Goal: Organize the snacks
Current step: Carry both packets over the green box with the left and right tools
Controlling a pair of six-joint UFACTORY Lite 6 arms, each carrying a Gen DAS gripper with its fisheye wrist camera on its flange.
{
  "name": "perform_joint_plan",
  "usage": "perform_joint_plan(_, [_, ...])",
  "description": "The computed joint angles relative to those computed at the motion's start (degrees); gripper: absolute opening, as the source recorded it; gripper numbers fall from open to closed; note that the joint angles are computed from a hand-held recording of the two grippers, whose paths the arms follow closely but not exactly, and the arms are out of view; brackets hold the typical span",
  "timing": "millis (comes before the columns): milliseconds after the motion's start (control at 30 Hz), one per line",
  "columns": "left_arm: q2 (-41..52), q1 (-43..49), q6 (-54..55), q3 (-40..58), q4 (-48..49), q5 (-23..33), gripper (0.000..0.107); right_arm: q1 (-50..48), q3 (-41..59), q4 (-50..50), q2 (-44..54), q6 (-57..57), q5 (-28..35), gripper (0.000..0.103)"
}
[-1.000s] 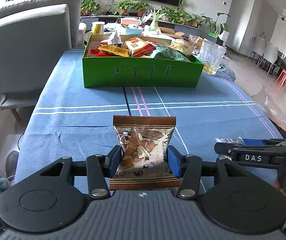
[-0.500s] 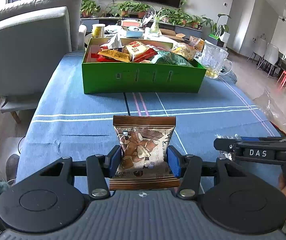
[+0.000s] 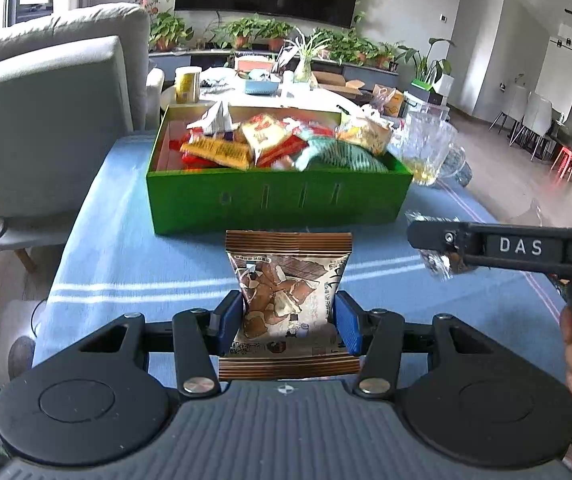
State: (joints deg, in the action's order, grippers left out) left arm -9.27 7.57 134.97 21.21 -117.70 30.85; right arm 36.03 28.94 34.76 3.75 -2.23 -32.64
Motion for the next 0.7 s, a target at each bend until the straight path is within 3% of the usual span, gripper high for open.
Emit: perform_joint_plan(700, [9.59, -7.79, 6.19, 16.17, -12.20, -1.98, 0.047, -8.25, 13.36, -12.85, 4.10, 3.52, 1.49, 0.079])
